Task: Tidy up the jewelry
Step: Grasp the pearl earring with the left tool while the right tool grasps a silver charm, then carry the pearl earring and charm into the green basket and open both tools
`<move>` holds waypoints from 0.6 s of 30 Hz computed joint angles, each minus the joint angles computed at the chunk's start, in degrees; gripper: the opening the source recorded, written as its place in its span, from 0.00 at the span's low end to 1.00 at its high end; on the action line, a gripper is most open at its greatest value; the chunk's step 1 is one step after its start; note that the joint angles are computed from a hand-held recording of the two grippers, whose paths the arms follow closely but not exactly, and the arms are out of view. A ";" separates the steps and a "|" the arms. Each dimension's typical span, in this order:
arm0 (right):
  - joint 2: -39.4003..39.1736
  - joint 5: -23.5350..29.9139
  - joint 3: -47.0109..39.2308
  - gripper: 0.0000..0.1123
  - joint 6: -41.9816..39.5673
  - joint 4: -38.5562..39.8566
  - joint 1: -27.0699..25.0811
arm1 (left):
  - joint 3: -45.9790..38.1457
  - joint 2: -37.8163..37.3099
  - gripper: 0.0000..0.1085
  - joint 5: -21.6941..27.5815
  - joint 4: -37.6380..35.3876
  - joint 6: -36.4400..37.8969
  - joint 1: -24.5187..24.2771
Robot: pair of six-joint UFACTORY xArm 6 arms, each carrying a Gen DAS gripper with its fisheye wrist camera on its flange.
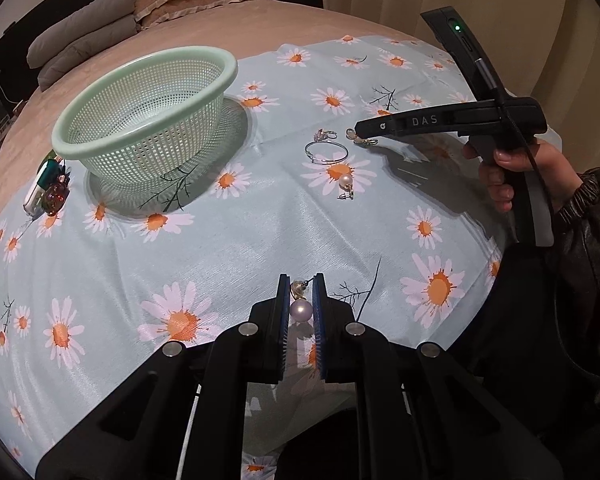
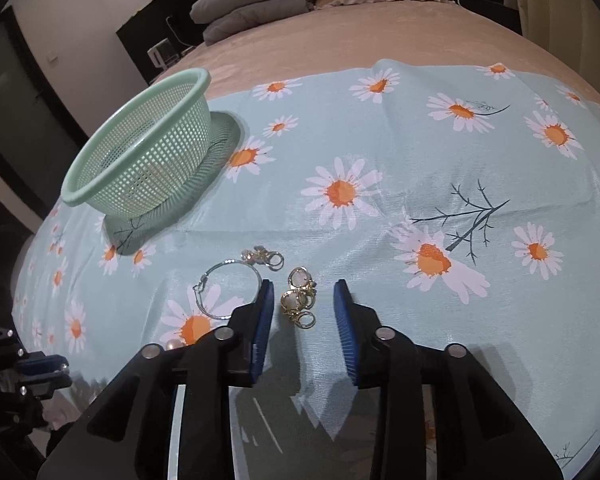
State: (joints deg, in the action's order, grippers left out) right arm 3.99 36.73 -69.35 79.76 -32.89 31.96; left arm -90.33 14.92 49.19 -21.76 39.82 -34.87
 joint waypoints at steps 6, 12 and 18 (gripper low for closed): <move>3.41 2.74 -3.90 0.29 -1.86 1.36 -0.80 | 0.21 -0.04 0.11 0.27 0.44 -0.74 0.60; 5.82 7.13 -8.25 0.13 -8.06 4.03 0.23 | 0.11 0.07 0.11 0.61 0.46 -1.15 0.99; 0.86 4.05 -4.62 0.13 -3.78 0.64 -0.02 | -0.23 0.22 0.11 0.65 -0.12 -0.71 1.23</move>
State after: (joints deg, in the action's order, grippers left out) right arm 4.85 40.78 -73.97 75.98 -32.25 31.93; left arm -90.56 15.14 49.84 -21.88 39.12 -33.64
